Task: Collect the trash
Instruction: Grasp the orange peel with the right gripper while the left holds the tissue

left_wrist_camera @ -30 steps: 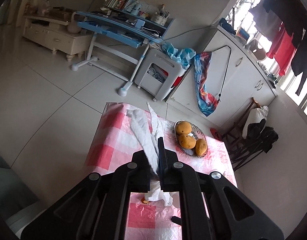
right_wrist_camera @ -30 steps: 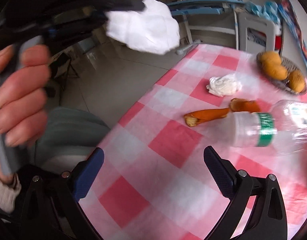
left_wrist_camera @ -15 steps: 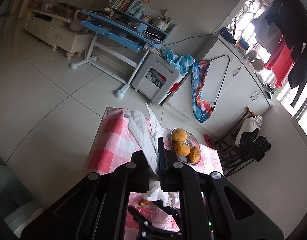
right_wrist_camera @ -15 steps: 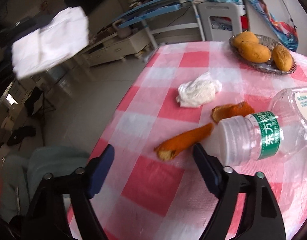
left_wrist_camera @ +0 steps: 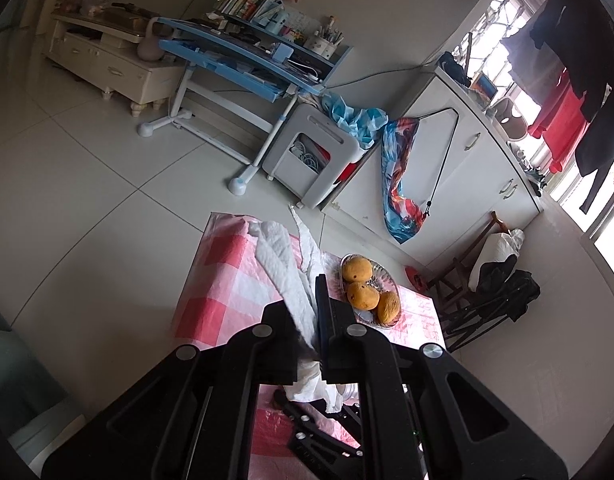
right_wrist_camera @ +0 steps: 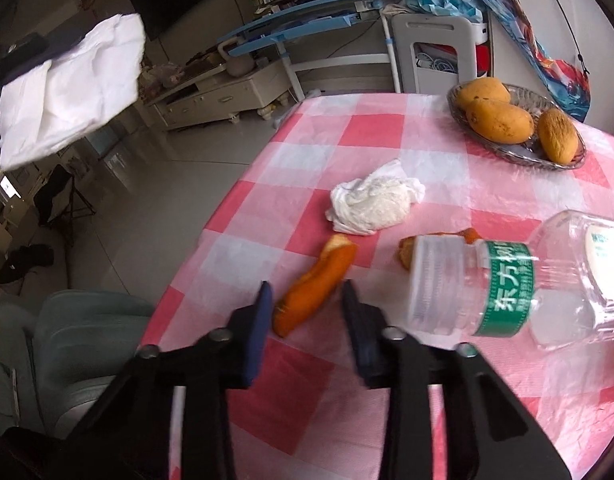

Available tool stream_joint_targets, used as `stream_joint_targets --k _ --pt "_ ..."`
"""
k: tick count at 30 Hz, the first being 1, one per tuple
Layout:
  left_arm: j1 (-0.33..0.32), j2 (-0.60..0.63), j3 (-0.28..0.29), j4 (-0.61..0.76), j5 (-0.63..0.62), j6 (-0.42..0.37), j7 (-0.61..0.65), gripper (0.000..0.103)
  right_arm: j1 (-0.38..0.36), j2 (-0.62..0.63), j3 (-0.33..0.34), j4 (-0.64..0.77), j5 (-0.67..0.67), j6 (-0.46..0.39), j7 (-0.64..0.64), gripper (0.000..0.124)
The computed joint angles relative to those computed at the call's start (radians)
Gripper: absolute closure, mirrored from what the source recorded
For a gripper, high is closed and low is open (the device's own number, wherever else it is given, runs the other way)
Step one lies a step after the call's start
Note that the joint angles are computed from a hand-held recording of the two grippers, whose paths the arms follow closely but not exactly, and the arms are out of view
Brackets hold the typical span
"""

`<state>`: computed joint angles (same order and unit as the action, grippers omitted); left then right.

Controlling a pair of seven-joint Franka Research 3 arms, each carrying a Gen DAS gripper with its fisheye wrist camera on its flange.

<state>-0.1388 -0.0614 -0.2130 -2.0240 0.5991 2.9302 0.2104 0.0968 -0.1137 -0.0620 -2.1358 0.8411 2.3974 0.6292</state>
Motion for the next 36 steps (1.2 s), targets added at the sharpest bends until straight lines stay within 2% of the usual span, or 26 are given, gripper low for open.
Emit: stream_joint_targets --k 4,11,15,18,20,21,23,30,36 --pt "-0.007 0.008 -0.002 0.010 -0.007 -0.012 0.018 0.097 -0.002 -0.005 0.000 -0.001 -0.016 -0.016 -0.008 0.106" --pt "-0.012 0.011 0.000 0.015 0.001 -0.017 0.013 0.097 0.014 -0.024 0.007 -0.018 -0.050 0.010 -0.031 0.106" --pt "-0.014 0.014 0.000 0.018 0.002 -0.019 0.009 0.097 0.018 -0.008 0.006 -0.007 -0.033 0.007 -0.023 0.094" --pt "-0.016 0.016 0.001 0.019 -0.001 -0.020 0.014 0.097 0.021 -0.007 0.011 -0.006 -0.035 0.016 -0.024 0.093" --pt "-0.017 0.020 0.002 0.023 -0.006 -0.022 0.023 0.097 0.020 -0.004 0.007 -0.001 -0.026 0.001 -0.030 0.097" --pt "-0.018 0.022 0.002 0.025 -0.008 -0.023 0.026 0.097 0.018 -0.002 0.005 0.002 -0.026 -0.008 -0.033 0.104" --pt "-0.021 0.026 0.002 0.028 -0.012 -0.027 0.034 0.097 0.014 -0.004 0.002 0.003 -0.029 -0.021 -0.045 0.106" --pt "-0.032 0.035 0.001 0.039 -0.013 -0.044 0.051 0.097 -0.023 -0.032 -0.042 0.022 0.042 -0.187 -0.138 0.107" --pt "-0.048 0.050 -0.004 0.069 0.023 -0.086 0.053 0.097 -0.070 -0.072 -0.092 0.038 0.071 -0.410 -0.277 0.107"
